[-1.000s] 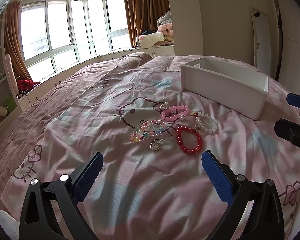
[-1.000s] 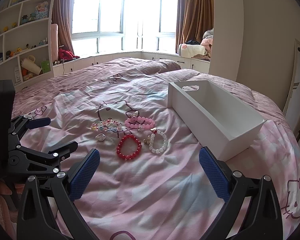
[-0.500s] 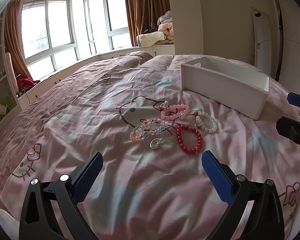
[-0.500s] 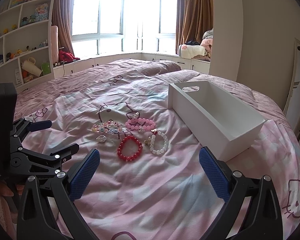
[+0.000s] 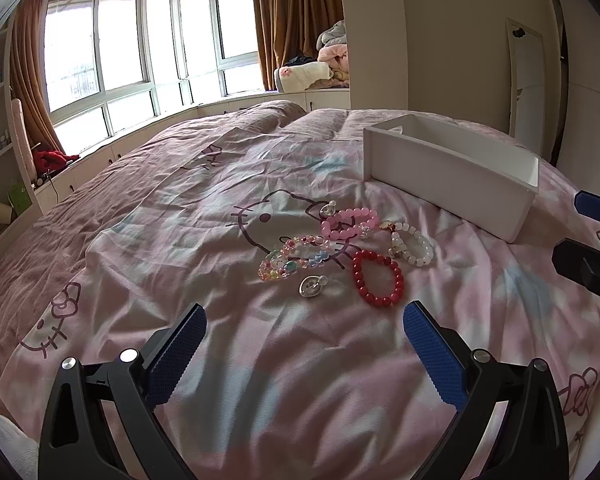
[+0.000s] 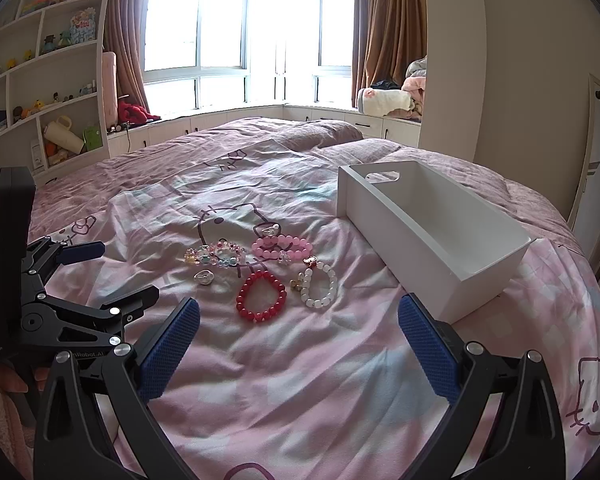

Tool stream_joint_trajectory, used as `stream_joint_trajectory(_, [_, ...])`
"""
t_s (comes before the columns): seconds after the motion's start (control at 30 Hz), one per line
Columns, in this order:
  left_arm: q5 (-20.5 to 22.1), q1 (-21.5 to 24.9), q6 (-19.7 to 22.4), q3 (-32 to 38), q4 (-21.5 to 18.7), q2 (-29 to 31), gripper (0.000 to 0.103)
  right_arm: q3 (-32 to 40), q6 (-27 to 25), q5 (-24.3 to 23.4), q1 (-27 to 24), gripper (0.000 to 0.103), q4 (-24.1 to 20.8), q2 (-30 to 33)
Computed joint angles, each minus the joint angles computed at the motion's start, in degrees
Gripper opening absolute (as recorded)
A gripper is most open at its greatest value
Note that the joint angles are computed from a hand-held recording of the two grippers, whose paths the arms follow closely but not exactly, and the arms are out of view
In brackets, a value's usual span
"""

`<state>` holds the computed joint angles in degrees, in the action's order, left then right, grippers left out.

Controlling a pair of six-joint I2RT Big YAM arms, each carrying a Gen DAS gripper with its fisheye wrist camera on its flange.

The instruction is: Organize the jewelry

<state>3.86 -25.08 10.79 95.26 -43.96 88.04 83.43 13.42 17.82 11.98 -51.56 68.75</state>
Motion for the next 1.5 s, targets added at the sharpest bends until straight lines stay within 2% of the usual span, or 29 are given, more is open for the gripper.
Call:
stream_joint_trajectory(0.03, [-0.21,-0.27,-0.20,-0.18,0.04,-0.14,0.100,-0.06,0.03,0.12,0.03,0.098,-0.01,-0.04])
stream_joint_trajectory(0.07, [1.24,1.44,0.43,1.06,-0.28,0.75,0.100,-0.15,0.04,0.07,0.02,0.098,0.04,-0.12])
stream_joint_trajectory(0.53, [1.20,1.50,0.73,1.89,0.02,1.52,0.100,0.36,0.24,-0.38,-0.87,0.098,0.41,0.96])
stream_joint_trajectory(0.8, [2.38,2.48,0.86,8.56,-1.58,6.49,0.100,4.57,-1.30,-3.25,-3.70,0.098,0.32,6.18])
stream_joint_trajectory(0.97, [4.58,3.63,0.29,15.89,-5.79,11.46,0.100,7.16,-2.47,-6.17,-5.75,0.098,-0.06,10.10])
stream_joint_trajectory(1.03, [6.24,4.18,0.47,19.51,-8.13,14.05,0.100,7.49,-1.60,-8.87,-7.07,0.098,0.51,11.41])
stream_joint_trajectory(1.07, [7.27,4.42,0.64,21.84,-10.05,15.70,0.100,7.77,-1.23,-11.04,-7.90,0.098,0.62,12.27])
stream_joint_trajectory(1.13, [8.01,4.77,0.62,26.45,-13.89,19.03,0.100,9.21,-0.93,-12.46,-8.87,0.098,-0.80,14.55])
stream_joint_trajectory(1.33, [6.90,4.98,1.37,36.24,-20.67,26.42,0.100,11.69,-3.02,-9.36,-9.95,0.098,-2.61,19.36])
stream_joint_trajectory(1.5, [5.35,5.13,2.52,41.40,-24.80,30.74,0.099,13.05,-2.78,-9.75,-10.71,0.096,-4.23,22.40])
